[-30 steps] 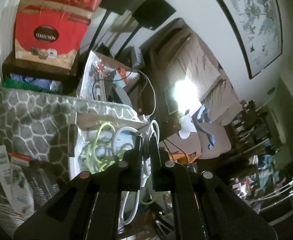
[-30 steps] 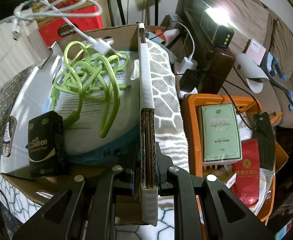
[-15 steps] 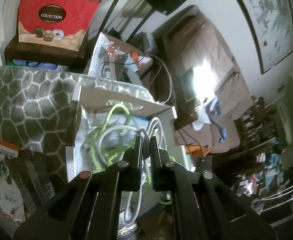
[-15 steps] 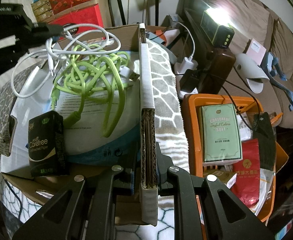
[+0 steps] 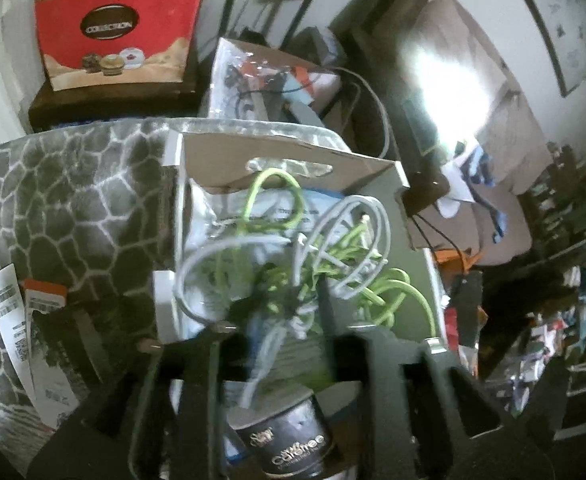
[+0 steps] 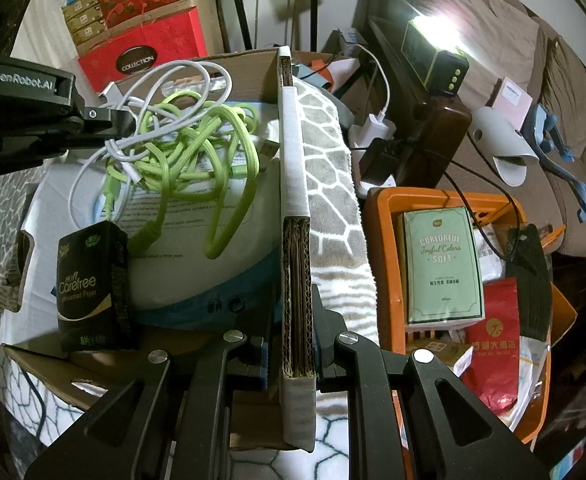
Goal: Organize objects
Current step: 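Carry the white cable into the box and release it onto the green cable, then move the open left tool back over the black snack bag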
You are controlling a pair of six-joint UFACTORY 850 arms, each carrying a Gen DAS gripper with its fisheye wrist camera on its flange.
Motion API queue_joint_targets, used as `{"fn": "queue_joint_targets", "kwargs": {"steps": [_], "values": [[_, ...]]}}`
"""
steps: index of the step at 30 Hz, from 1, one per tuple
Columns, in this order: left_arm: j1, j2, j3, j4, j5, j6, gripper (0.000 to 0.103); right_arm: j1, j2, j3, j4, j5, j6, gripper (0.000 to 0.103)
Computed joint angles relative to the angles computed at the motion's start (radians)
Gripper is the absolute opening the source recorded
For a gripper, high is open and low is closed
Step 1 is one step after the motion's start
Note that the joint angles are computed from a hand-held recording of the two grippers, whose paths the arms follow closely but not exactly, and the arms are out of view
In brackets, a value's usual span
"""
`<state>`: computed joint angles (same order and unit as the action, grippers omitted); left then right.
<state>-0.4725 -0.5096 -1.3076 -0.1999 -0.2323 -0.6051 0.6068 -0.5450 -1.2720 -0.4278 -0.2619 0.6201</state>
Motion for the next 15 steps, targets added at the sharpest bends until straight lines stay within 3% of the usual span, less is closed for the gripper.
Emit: {"fn": "queue_joint_targets", "kwargs": {"steps": [4, 10, 15], "values": [[-0.008, 0.035, 0.028, 0.094, 0.028, -0.075, 0.054, -0.001, 0.001, 0.001, 0.003, 0.001, -0.004, 0.015], [0.003, 0.090, 0.067, 0.068, 0.032, -0.033, 0.068, -0.001, 0.001, 0.001, 0.004, 0.003, -0.004, 0.015], [0.000, 0.163, 0.121, 0.436, 0.026, -0.362, 0.076, -0.002, 0.001, 0.000, 0.004, 0.002, -0.005, 0.015]]}}
